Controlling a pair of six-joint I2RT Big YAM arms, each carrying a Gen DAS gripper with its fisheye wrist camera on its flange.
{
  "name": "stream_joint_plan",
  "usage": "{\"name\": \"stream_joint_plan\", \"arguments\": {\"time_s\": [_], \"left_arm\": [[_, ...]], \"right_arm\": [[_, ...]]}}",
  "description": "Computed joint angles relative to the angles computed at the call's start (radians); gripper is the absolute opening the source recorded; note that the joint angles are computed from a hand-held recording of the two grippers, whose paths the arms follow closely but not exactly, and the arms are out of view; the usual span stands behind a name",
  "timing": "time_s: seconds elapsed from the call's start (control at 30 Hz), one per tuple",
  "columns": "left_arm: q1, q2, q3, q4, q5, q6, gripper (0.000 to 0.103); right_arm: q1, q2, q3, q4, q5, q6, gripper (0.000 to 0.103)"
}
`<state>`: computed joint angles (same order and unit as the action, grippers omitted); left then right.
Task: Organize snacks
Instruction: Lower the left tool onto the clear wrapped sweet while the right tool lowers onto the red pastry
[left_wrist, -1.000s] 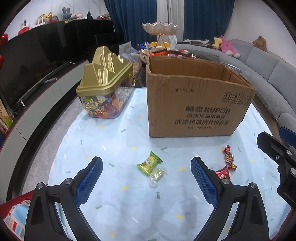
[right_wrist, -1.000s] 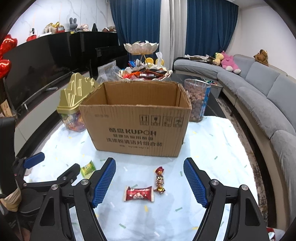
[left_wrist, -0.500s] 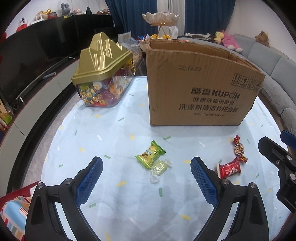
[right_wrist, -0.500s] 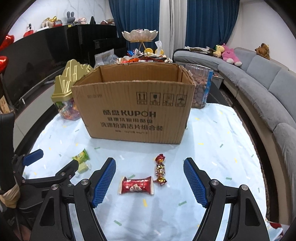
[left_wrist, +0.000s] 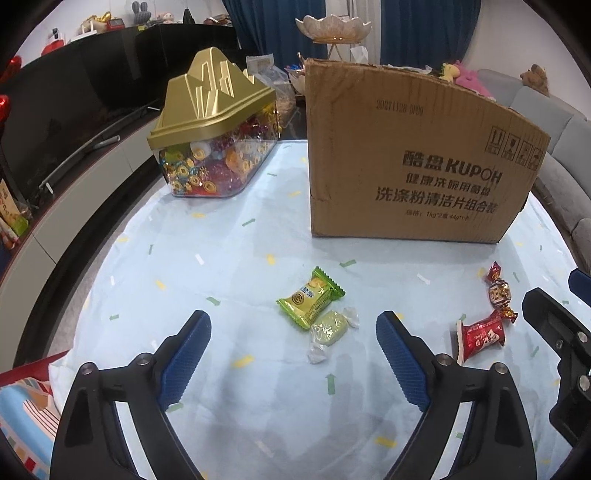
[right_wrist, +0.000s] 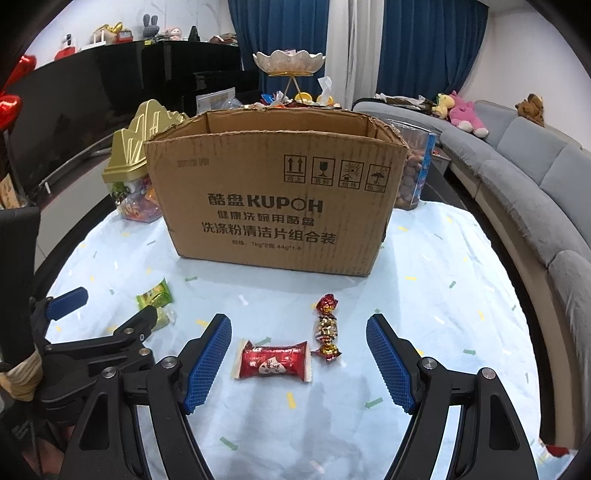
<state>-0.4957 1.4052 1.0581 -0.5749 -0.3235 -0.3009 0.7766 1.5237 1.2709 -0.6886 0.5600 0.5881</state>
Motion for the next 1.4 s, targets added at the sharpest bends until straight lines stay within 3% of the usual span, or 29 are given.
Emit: {"name": "stream_joint_plan", "arguments": {"time_s": [0.13, 0.43, 0.9, 1.4], "left_arm": [[-0.004, 0.014, 0.0, 0.01, -0.008, 0.002, 0.086], [-0.001, 0.053, 0.003, 0.018, -0.001, -0.009, 0.077], [0.001, 0.075, 0.011, 0.018, 0.044, -0.008, 0.046], [-0.009, 0.059, -0.01, 0.054, 0.064, 0.005, 0.037]], "right_arm": [[0.005, 0.004, -0.01, 0.022, 0.006, -0.016, 0.077], [-0.011, 0.032, -0.023, 0.059, -0.063, -0.014, 0.077], [-0.037, 0.057, -0.043, 0.095, -0.141, 0.007, 0.076], [-0.05, 0.084, -0.04, 0.092, -0.222, 0.006, 0.067]]}}
